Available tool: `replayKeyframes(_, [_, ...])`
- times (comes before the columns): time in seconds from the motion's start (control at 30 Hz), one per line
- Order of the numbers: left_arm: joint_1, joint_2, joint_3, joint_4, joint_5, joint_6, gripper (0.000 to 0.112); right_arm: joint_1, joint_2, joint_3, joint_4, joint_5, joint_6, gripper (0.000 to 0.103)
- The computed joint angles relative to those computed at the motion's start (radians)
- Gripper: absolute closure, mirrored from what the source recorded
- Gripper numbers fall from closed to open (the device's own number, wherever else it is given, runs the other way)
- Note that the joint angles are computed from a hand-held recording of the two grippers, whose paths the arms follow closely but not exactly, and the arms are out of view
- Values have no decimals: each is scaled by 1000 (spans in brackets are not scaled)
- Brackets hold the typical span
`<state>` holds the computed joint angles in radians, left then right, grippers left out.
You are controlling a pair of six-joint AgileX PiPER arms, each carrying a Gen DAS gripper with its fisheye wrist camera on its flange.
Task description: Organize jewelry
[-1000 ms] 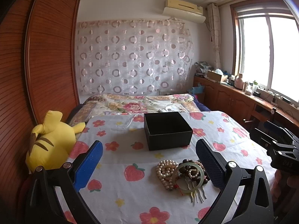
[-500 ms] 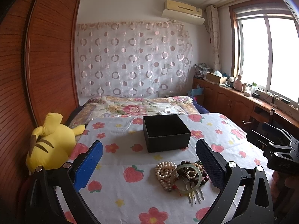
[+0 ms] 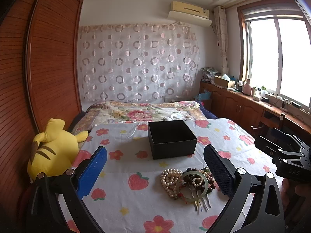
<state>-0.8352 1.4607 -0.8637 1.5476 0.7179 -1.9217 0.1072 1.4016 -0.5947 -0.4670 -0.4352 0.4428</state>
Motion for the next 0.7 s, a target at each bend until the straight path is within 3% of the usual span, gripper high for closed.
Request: replayKeyframes(0.7, [0, 0, 5, 7, 0, -8, 16, -11, 0, 2, -22, -6, 17, 2])
